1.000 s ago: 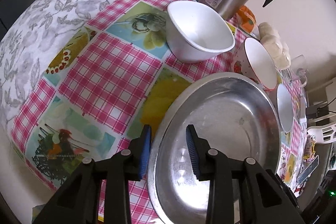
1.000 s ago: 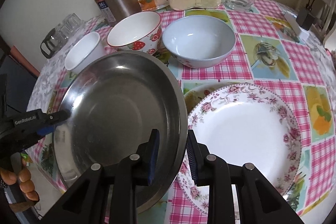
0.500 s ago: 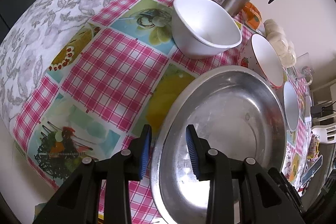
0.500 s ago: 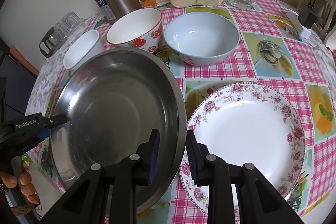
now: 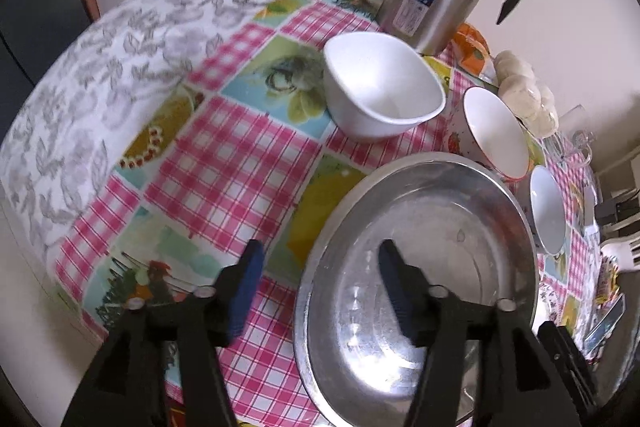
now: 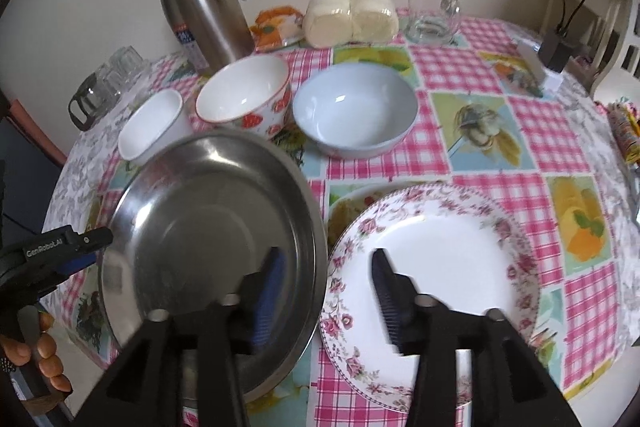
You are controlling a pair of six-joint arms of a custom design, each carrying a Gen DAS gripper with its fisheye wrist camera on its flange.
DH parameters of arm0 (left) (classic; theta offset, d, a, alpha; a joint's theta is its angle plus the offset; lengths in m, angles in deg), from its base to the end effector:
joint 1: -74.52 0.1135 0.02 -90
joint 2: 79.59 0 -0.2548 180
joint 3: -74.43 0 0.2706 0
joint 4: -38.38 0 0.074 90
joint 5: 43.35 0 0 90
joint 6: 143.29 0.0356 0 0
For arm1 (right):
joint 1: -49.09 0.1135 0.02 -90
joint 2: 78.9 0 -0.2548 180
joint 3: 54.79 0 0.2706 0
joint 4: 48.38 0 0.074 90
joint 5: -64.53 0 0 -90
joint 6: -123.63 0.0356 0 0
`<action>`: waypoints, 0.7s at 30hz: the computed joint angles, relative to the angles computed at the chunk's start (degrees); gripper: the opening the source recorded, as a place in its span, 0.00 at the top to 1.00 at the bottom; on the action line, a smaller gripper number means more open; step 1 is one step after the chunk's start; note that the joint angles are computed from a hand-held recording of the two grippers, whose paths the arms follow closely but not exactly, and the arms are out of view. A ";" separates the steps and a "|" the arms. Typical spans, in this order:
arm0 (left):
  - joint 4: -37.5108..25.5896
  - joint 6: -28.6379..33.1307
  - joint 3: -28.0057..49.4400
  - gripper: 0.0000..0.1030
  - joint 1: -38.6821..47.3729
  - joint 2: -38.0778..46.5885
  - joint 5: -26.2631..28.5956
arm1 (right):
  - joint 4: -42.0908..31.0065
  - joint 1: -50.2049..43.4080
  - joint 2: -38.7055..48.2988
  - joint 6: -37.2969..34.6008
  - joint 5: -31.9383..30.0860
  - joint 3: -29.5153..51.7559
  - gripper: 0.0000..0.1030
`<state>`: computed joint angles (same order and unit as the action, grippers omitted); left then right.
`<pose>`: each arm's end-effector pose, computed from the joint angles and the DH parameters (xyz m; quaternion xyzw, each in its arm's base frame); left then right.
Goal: Organize plates and bowls
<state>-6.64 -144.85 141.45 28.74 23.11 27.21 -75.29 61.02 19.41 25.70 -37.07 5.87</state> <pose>0.2269 -0.2162 0.0981 -0.3947 0.8997 -0.0132 0.1858 0.3095 0.0727 0.1020 -0.1893 0.9521 0.1062 0.2155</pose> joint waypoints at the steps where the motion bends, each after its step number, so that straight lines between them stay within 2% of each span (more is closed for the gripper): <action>1: -1.27 0.41 0.97 0.34 -0.14 0.40 -0.25 | 0.06 0.15 -0.41 -0.16 0.09 -0.12 0.40; 4: -5.12 1.88 4.27 0.33 -0.73 2.13 -1.50 | 0.37 0.61 -1.52 -0.47 0.08 -0.75 0.30; 8: -5.89 2.95 5.27 0.22 -0.86 3.08 -1.83 | 1.05 1.33 -2.31 -0.26 0.64 -1.51 0.24; 11: -7.96 3.21 7.06 0.18 -1.09 4.43 -2.38 | 1.80 1.46 -2.70 -0.43 0.54 -2.03 0.20; 15: -9.26 2.80 8.00 0.16 -1.47 5.16 -3.65 | 2.74 1.70 -3.19 -0.79 0.03 -2.70 0.10; 21: -10.76 1.78 9.24 0.13 -1.82 6.11 -5.10 | 4.36 1.36 -3.68 -1.75 -1.07 -3.68 0.01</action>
<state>-17.40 -143.07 150.69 26.92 29.22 22.12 -70.93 62.38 15.73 23.95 -38.13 2.19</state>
